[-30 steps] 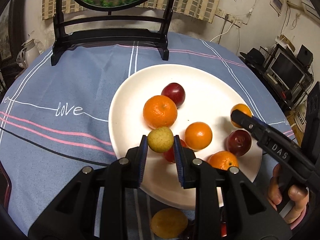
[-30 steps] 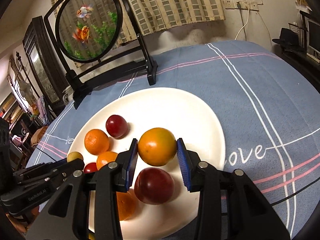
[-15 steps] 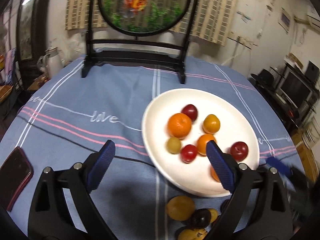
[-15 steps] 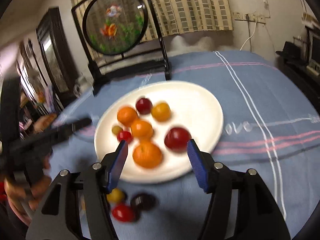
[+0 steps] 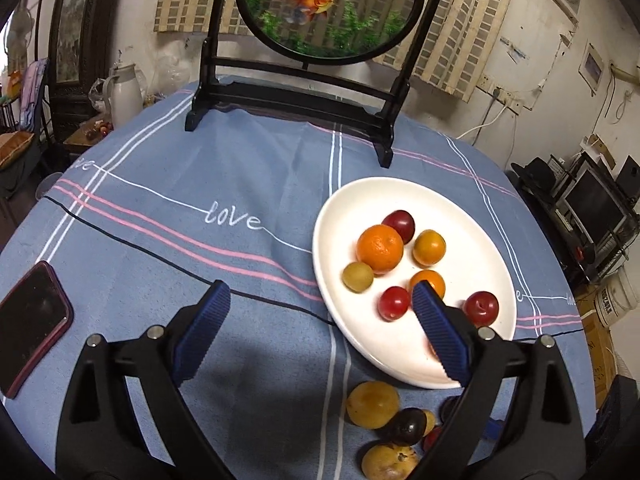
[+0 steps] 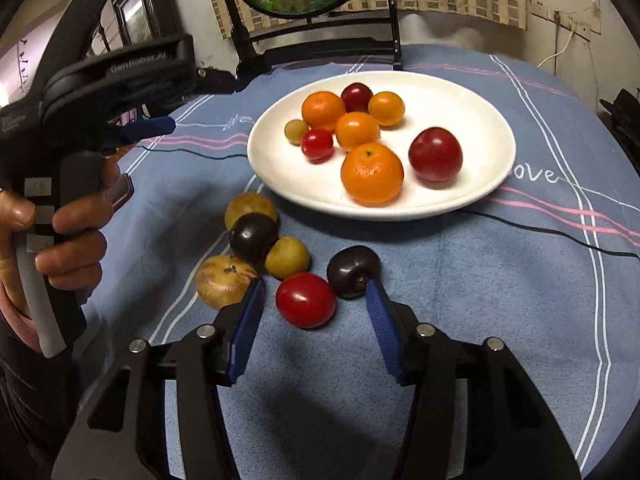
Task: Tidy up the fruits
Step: 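Lift both open tools away from the plate, then grasp a red apple with the right tool while the left tool grasps a brown round fruit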
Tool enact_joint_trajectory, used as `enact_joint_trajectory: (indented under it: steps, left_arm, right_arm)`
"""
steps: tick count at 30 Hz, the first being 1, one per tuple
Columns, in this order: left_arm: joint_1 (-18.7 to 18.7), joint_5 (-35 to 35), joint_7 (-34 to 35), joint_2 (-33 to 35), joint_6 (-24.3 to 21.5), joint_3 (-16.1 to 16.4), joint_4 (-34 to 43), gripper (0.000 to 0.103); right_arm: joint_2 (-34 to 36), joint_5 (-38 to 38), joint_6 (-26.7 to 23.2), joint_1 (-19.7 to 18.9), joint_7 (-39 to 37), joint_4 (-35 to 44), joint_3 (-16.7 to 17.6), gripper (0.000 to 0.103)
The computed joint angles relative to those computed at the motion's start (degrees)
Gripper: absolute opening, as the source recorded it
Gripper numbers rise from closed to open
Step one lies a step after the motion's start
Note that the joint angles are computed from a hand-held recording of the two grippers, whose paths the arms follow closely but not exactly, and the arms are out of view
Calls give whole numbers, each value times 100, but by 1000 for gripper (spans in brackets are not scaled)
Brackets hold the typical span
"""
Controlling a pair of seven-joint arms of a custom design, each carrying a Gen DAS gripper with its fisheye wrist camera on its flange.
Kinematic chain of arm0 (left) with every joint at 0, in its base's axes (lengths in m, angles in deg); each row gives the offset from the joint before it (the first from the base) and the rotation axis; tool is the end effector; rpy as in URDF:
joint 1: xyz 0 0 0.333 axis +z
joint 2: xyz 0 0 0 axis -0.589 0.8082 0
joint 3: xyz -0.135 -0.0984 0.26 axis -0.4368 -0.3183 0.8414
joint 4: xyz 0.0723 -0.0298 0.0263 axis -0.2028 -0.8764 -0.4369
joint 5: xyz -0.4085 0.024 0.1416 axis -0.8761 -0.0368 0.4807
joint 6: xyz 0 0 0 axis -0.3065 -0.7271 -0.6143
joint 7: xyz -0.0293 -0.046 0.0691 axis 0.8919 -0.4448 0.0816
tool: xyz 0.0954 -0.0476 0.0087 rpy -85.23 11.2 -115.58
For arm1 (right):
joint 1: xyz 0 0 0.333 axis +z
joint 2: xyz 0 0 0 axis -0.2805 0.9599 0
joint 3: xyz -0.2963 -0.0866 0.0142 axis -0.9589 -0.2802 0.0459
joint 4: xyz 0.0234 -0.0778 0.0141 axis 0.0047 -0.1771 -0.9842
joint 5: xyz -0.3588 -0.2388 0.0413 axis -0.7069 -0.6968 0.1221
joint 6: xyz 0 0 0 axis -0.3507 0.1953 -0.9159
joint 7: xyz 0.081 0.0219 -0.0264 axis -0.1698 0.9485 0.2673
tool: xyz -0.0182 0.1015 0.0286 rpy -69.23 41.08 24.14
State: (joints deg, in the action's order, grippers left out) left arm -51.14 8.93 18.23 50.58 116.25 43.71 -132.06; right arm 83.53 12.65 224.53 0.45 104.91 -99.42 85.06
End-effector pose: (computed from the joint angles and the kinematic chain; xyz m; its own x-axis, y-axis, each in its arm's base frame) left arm 0.6724 -0.2952 0.5057 -0.2754 -0.9280 0.2510 -0.7217 0.0270 -0.6917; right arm 0.5463 0.2362 0.4513 0.0250 -0.9795 -0.2000 -0.7634 0.1105 -0.6364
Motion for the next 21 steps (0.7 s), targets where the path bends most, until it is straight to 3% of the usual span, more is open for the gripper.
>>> enact_joint_trajectory:
  steps: [9, 21]
  left_arm:
    - [-52, 143, -36, -55, 80, 33, -75, 94]
    - [-34, 101, 38, -62, 62, -8, -80, 94]
  right_arm:
    - [64, 520, -89, 74, -415, 36, -20, 46]
    - [131, 992, 145, 141, -857, 7, -18, 41]
